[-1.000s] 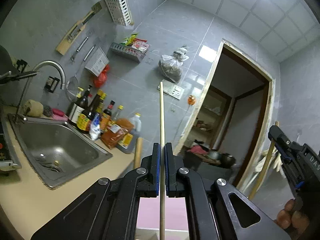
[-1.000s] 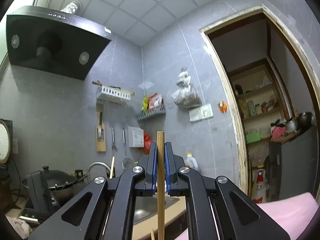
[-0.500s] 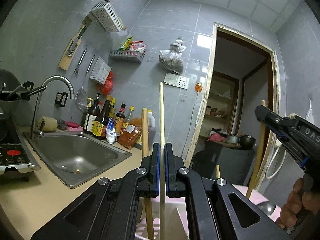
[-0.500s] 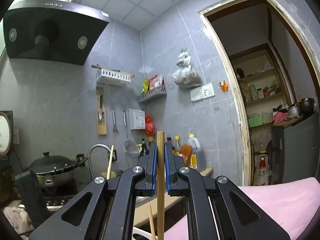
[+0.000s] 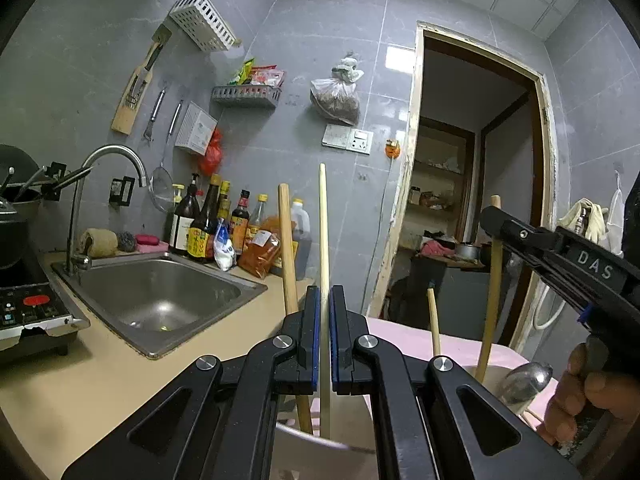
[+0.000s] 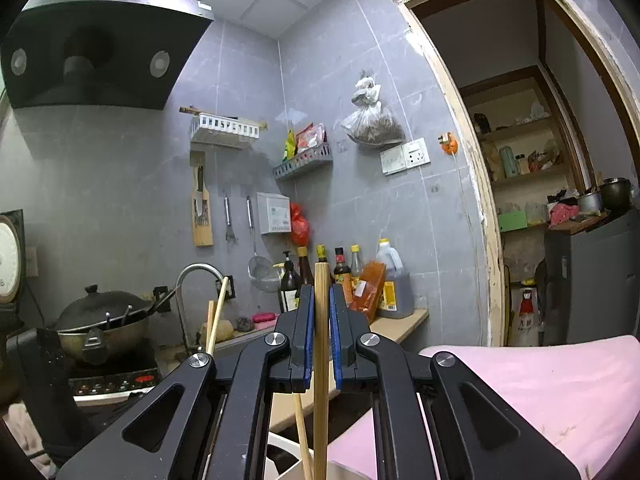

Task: Organize utensils
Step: 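Lower both chopsticks into the caddy and open both grippers, then withdraw both tools from the caddy toward the forks and chopsticks on the cloth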

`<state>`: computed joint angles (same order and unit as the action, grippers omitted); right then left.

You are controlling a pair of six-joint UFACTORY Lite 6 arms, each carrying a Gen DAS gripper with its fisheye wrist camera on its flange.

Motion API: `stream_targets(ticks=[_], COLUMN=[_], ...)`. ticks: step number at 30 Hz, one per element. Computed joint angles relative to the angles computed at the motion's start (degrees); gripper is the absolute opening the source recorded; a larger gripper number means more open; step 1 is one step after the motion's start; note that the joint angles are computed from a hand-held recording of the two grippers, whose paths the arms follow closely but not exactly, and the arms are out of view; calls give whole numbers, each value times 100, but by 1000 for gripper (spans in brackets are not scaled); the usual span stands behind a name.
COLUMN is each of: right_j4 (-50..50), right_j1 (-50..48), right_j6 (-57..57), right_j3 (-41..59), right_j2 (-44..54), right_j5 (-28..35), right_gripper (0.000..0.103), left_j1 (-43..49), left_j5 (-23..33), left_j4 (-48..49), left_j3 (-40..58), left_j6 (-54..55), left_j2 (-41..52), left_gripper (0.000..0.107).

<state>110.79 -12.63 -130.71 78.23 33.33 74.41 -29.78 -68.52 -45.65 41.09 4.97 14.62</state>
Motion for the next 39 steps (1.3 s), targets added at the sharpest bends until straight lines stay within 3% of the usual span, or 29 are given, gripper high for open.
stream_targets(ticks=[11, 17, 26, 35, 39], right_j4=[-239, -360, -372, -347, -329], right_j1=[40, -18, -79, -85, -126], right_j6=[53, 32, -62, -70, -107], right_j3=[31, -70, -221, -261, -286], right_j2=[67, 31, -37, -48, -24], right_j5=[-332, -326, -327, -360, -334], right_gripper=[7, 19, 20, 27, 34], left_j1=[194, 114, 63, 65, 91], left_j5=[739, 790, 652, 526, 571], left_j4=[592, 590, 600, 664, 688], left_j3=[-350, -519, -633, -920, -1078], left_j6=[-240, -252, -358, -566, -626], left_j2=[-467, -628, -662, -895, -1164], left_gripper=[3, 4, 4, 12, 26])
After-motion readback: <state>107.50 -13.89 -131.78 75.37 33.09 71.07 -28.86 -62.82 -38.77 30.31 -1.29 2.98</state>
